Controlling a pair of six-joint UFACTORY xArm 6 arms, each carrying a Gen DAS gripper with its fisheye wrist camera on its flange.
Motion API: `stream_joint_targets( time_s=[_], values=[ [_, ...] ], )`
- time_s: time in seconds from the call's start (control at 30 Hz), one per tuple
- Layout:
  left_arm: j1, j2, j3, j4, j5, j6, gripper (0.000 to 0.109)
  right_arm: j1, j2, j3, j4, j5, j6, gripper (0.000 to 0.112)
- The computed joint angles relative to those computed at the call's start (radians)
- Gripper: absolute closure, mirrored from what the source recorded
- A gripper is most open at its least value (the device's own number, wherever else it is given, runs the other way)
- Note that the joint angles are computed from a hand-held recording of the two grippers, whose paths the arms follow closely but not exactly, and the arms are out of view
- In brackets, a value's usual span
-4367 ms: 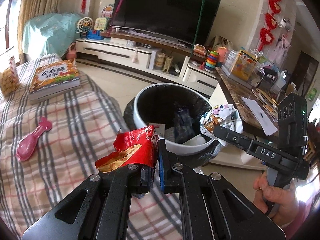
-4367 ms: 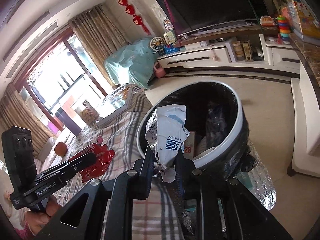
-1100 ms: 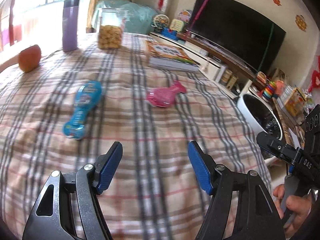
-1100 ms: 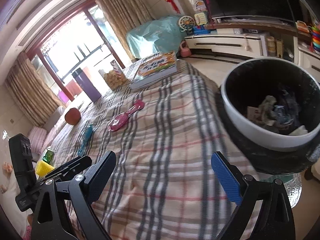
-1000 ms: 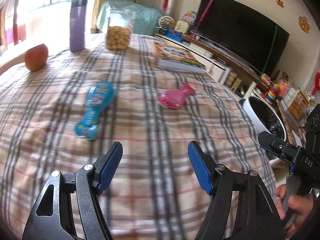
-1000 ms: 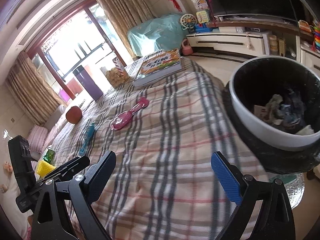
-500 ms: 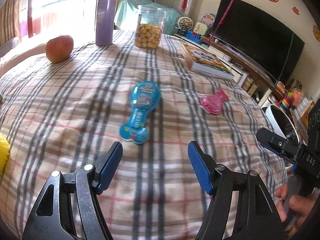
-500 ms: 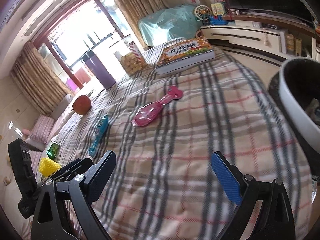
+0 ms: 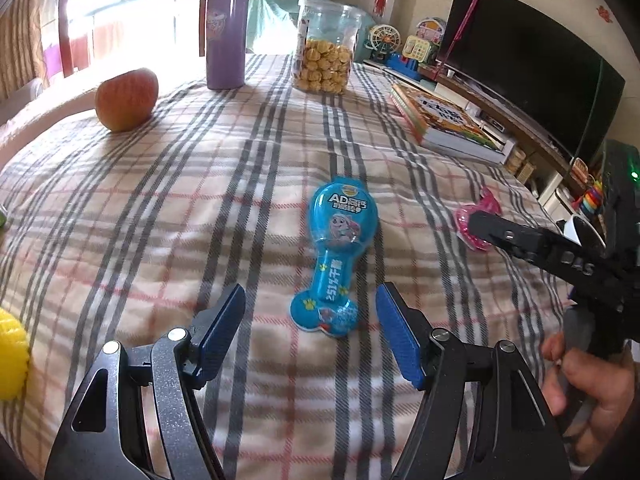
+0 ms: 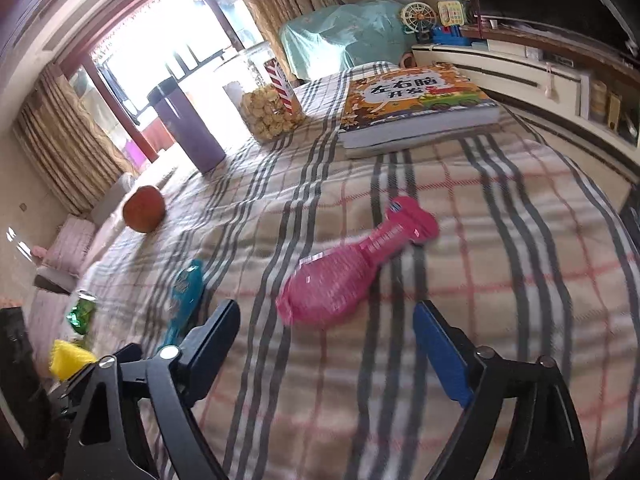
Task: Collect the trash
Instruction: 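Grasp the blue toy-shaped candy with the left tool while the right tool grasps the pink spoon candy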
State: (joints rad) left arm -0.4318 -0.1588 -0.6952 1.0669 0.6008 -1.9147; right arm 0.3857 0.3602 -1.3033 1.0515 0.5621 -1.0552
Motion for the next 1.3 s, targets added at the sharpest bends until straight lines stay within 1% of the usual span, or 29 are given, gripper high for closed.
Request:
stream_joint_targets(
  time_s=[0.03,0.1,0.13,0.17,0.2,0.23,0.3,0.33,0.37,0.4,0.43,0.47,0.6,0.63,0.73,0.83,0.87,0.9,0.93,0.97,1.0,1.07,1.13,1.23,1.3],
  values=[
    [0.009,0.007,-0.002,0.0,-0.014,0.002,0.039,0.017,0.014,-0.011,-0.033,-0.034,0.008,0.025],
    [0.028,0.028,-0.008,-0.012,-0.046,0.025,0.04,0.039,0.027,-0.015,-0.095,-0.091,0.025,0.033],
    [0.032,0.039,-0.015,-0.024,-0.049,0.043,0.04,0.047,0.029,-0.014,-0.128,-0.115,0.034,0.046],
    [0.03,0.044,-0.022,-0.024,-0.041,0.049,0.04,0.044,0.029,-0.016,-0.134,-0.114,0.028,0.057],
    [0.031,0.047,-0.025,-0.018,-0.046,0.052,0.042,0.038,0.03,-0.018,-0.131,-0.105,0.017,0.064],
    [0.034,0.052,-0.029,-0.015,-0.055,0.058,0.046,0.022,0.03,-0.023,-0.116,-0.074,-0.002,0.067],
    [0.028,0.065,-0.043,-0.026,-0.045,0.084,0.061,-0.005,0.026,-0.027,-0.092,-0.019,-0.021,0.071],
    [0.029,0.07,-0.048,-0.024,-0.051,0.093,0.067,-0.022,0.014,-0.017,-0.077,0.007,-0.038,0.074],
    [0.026,0.075,-0.055,-0.026,-0.055,0.107,0.074,-0.038,0.001,-0.006,-0.065,0.034,-0.056,0.08],
    [0.024,0.078,-0.058,-0.025,-0.054,0.109,0.074,-0.053,-0.01,0.004,-0.057,0.06,-0.07,0.088],
    [0.022,0.079,-0.06,-0.023,-0.064,0.109,0.074,-0.079,-0.025,0.016,-0.053,0.109,-0.084,0.099],
    [0.021,0.08,-0.06,-0.015,-0.088,0.101,0.074,-0.1,-0.036,0.026,-0.051,0.147,-0.094,0.099],
    [-0.01,0.101,-0.077,-0.009,-0.144,0.08,0.074,-0.172,-0.086,0.084,-0.074,0.223,-0.144,0.099],
    [-0.018,0.108,-0.083,-0.011,-0.153,0.076,0.074,-0.196,-0.098,0.095,-0.086,0.247,-0.147,0.099],
    [-0.05,0.126,-0.103,-0.03,-0.155,0.083,0.074,-0.242,-0.132,0.13,-0.11,0.271,-0.165,0.099],
    [-0.07,0.13,-0.112,-0.05,-0.147,0.099,0.073,-0.274,-0.151,0.146,-0.118,0.283,-0.146,0.09],
    [-0.073,0.127,-0.112,-0.056,-0.141,0.103,0.073,-0.28,-0.154,0.149,-0.114,0.283,-0.144,0.083],
    [-0.074,0.124,-0.111,-0.056,-0.137,0.1,0.069,-0.284,-0.163,0.16,-0.102,0.269,-0.149,0.079],
    [-0.078,0.119,-0.111,-0.055,-0.127,0.095,0.065,-0.28,-0.177,0.178,-0.079,0.232,-0.163,0.074],
    [-0.08,0.115,-0.112,-0.05,-0.111,0.087,0.057,-0.273,-0.183,0.189,-0.06,0.202,-0.173,0.068],
    [-0.081,0.114,-0.114,-0.042,-0.101,0.081,0.056,-0.269,-0.19,0.198,-0.04,0.178,-0.182,0.065],
    [-0.078,0.12,-0.128,-0.04,-0.084,0.098,0.055,-0.255,-0.196,0.211,0.006,0.128,-0.202,0.06],
    [-0.07,0.131,-0.14,-0.027,-0.08,0.106,0.054,-0.228,-0.19,0.214,0.021,0.072,-0.215,0.055],
    [-0.059,0.17,-0.173,-0.03,-0.079,0.138,0.054,-0.183,-0.162,0.205,0.003,-0.013,-0.215,0.054],
    [-0.05,0.208,-0.198,-0.062,-0.084,0.183,0.054,-0.163,-0.145,0.199,-0.029,-0.051,-0.2,0.054]
  ],
)
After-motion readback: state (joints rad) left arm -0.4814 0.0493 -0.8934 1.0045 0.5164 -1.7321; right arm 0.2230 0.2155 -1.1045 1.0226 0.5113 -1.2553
